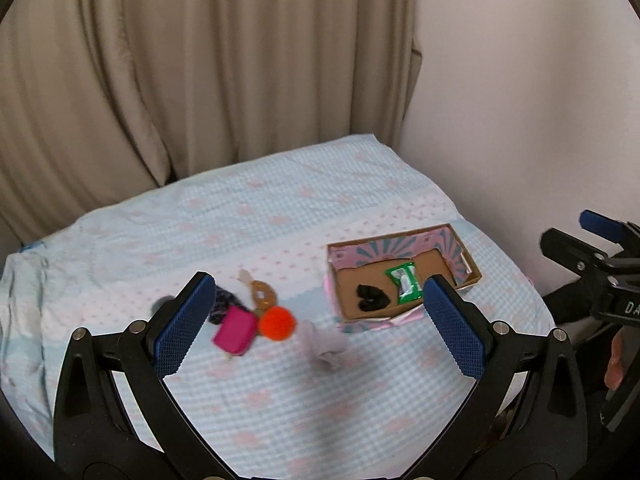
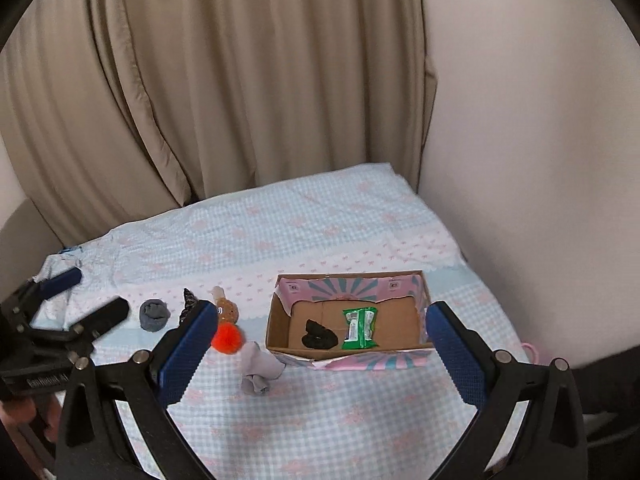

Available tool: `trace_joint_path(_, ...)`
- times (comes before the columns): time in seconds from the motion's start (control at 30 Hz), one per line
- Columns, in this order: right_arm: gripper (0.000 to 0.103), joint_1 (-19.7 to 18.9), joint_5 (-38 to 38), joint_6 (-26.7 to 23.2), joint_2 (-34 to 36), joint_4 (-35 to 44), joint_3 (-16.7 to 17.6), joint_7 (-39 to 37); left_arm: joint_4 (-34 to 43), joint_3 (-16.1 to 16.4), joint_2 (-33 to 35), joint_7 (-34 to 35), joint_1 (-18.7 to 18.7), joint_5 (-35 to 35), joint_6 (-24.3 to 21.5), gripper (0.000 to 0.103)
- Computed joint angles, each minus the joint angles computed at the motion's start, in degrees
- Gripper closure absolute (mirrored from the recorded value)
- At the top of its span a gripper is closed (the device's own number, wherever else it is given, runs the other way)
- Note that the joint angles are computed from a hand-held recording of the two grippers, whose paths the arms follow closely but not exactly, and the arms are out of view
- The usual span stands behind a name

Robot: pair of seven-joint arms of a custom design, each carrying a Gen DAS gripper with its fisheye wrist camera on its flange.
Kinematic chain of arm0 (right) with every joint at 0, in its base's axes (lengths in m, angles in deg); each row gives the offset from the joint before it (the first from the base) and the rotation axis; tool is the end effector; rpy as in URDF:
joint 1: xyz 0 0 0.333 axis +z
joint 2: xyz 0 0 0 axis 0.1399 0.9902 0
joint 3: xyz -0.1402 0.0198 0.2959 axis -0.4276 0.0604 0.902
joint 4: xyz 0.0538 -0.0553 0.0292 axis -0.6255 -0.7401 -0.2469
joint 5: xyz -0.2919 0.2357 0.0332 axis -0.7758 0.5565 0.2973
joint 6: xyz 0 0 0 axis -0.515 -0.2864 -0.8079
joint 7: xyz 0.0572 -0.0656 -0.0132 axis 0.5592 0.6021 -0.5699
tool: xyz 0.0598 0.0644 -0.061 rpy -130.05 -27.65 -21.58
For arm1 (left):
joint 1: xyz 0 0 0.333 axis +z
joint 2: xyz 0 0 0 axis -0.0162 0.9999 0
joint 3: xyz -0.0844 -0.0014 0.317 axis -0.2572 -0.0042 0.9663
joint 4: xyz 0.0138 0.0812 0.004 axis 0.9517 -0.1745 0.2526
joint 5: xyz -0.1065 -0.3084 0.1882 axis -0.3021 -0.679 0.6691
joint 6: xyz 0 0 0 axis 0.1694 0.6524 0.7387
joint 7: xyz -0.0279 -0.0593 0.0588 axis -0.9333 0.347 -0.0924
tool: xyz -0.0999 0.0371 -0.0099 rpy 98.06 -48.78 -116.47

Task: Organize soft objects
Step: 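Withdraw both tools from the box toward the remaining items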

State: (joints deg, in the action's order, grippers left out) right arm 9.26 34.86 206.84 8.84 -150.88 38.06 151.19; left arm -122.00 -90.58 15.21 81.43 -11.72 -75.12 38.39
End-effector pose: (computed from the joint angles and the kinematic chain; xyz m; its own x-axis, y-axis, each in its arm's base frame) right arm 0.4772 0.0402 0.7909 -0.1264 -0.9900 -0.0621 -0.6384 0.1291 -0.7588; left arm 0.5255 -0.2144 0.8073 -0.3581 -0.9337 -0.0008 -0.6175 0.2375 -0.7498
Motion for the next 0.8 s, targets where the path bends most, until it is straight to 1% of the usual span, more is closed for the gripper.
trace_joint_path(0.03, 0.000, -0.22, -2.02, 0.47, -1.35, -1.12, 1.42, 1.86, -1.72, 0.57, -1.54, 1.24, 0.60, -1.26, 0.61, 0.000)
trace_joint_path(0.13, 0.000, -0.51, -5.54, 0.88, -3.33, -2.79, 4.15, 5.56, -6.86, 2.87, -5.84, 5.35, 2.24, -6.38, 2.10, 0.000)
trace_joint_path(0.2, 0.000, -0.58, -7.50, 1.12, -4.12, -3.65, 5.93, 8.91, -9.20, 4.42, -7.72, 7.86, 3.03, -9.33, 2.28, 0.000)
trace_joint_path(0.4, 0.000, 0.69, -10.55, 1.61, -3.86, -4.46, 9.36, 16.95, -15.21, 8.49, -11.52, 16.58, 4.38, -16.42, 3.44, 0.000)
trace_joint_path(0.53, 0.000, 2.01, -14.08, 1.54, -2.12, -4.32, 11.35, 22.64, -16.57, 10.43, -11.01, 22.29, 5.39, -20.21, 3.02, 0.000)
trace_joint_path(0.63, 0.000, 3.45, -16.78, 1.57, -0.42, -4.65, 12.20, 27.28, -16.60, 11.10, -9.18, 26.12, 6.55, -22.65, 2.45, 0.000)
trace_joint_path(0.73, 0.000, 5.08, -19.57, 1.39, 2.33, -4.71, 12.54, 31.66, -16.45, 10.95, -6.82, 29.85, 8.02, -24.87, 2.59, 0.000)
trace_joint_path(0.8, 0.000, 6.26, -21.14, 1.87, 3.96, -5.00, 12.19, 34.02, -16.90, 10.36, -4.76, 32.01, 8.97, -25.90, 4.03, 0.000)
